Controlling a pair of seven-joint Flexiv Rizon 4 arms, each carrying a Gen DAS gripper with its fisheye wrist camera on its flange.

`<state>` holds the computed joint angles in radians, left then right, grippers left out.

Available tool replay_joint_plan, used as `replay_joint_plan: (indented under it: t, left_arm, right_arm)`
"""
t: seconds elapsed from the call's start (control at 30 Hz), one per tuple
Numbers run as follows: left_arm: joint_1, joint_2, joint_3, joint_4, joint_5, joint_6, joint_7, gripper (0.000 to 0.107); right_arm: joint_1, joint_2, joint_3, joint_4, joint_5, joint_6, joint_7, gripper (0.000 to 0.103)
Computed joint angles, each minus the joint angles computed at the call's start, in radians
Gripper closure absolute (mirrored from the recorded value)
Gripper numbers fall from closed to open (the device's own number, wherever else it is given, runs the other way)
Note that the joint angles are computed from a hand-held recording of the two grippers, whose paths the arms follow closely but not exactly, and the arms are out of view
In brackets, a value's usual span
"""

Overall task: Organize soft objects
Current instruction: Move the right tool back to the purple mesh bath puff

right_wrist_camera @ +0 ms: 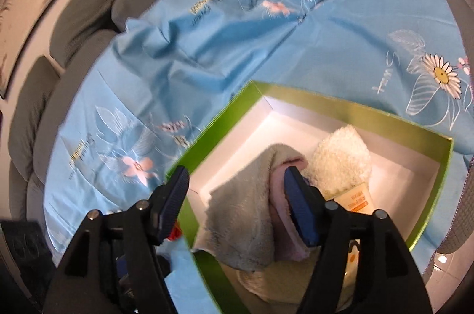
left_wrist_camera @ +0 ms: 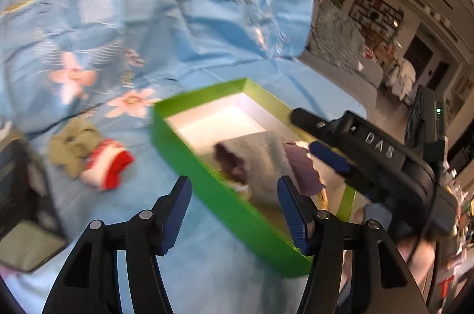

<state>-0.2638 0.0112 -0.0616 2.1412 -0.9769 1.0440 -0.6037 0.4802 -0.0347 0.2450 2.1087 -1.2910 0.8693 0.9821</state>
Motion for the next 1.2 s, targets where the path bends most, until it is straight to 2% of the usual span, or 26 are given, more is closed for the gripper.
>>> replay_joint_plan:
  t: [0.07, 0.13, 0.2, 0.37, 0.43, 0.57, 0.63, 0.67, 0.7, 0.83, 0.93, 0.97, 1.07, 1.13, 1.2]
  left_arm:
    - [0.011, 0.041, 0.026, 0.036, -0.018, 0.020, -0.002, 0.044]
    - [0.021, 0.080, 0.051, 0.078, -0.042, 0.063, -0.012, 0.032]
    - [0.033, 0.110, 0.073, 0.118, -0.056, 0.115, -0.029, 0.028]
    - [0.115, 0.169, 0.142, 0.218, 0.062, 0.220, -0.178, 0.028]
    - [0.146, 0.170, 0.164, 0.241, 0.099, 0.255, -0.227, 0.028]
    - [0.189, 0.137, 0.202, 0.285, 0.070, 0.358, -0.280, 0.028]
    - [0.240, 0.127, 0.215, 0.301, 0.127, 0.364, -0.359, 0.028]
    - [0.292, 0.121, 0.222, 0.299, 0.229, 0.349, -0.455, 0.028]
    - [0.316, 0.117, 0.222, 0.296, 0.266, 0.344, -0.488, 0.028]
    - [0.340, 0.101, 0.242, 0.293, 0.245, 0.356, -0.502, 0.028]
    - [0.409, 0.088, 0.249, 0.276, 0.366, 0.303, -0.606, 0.028]
    - [0.434, 0.091, 0.253, 0.271, 0.424, 0.282, -0.646, 0.028]
    - [0.458, 0.085, 0.260, 0.259, 0.447, 0.257, -0.673, 0.028]
    - [0.467, 0.083, 0.267, 0.257, 0.430, 0.240, -0.673, 0.028]
    - [0.484, 0.082, 0.273, 0.252, 0.436, 0.211, -0.687, 0.028]
  right_arm:
    - [0.004, 0.002, 0.001, -0.008, -0.031, -0.010, 0.006, 0.036]
    - [0.008, -0.003, 0.000, -0.021, -0.063, -0.010, 0.006, 0.031]
    - [0.013, -0.016, -0.002, -0.042, -0.090, -0.002, 0.000, 0.025]
    - [0.045, -0.077, -0.013, -0.123, -0.125, 0.026, -0.078, 0.024]
    - [0.065, -0.117, -0.021, -0.171, -0.121, 0.045, -0.133, 0.023]
    - [0.109, -0.191, -0.043, -0.254, -0.088, 0.087, -0.244, 0.022]
    - [0.136, -0.230, -0.054, -0.297, -0.055, 0.106, -0.315, 0.022]
    - [0.148, -0.250, -0.059, -0.318, -0.037, 0.119, -0.352, 0.022]
    - [0.162, -0.278, -0.063, -0.348, -0.008, 0.138, -0.402, 0.022]
    - [0.212, -0.370, -0.074, -0.452, 0.106, 0.206, -0.578, 0.023]
    - [0.251, -0.453, -0.046, -0.563, 0.249, 0.203, -0.767, 0.023]
    - [0.258, -0.493, -0.033, -0.611, 0.289, 0.235, -0.829, 0.023]
    - [0.273, -0.597, 0.021, -0.741, 0.418, 0.286, -0.990, 0.026]
    - [0.286, -0.680, 0.077, -0.864, 0.529, 0.236, -1.098, 0.032]
    - [0.309, -0.757, 0.108, -0.985, 0.616, 0.162, -1.156, 0.036]
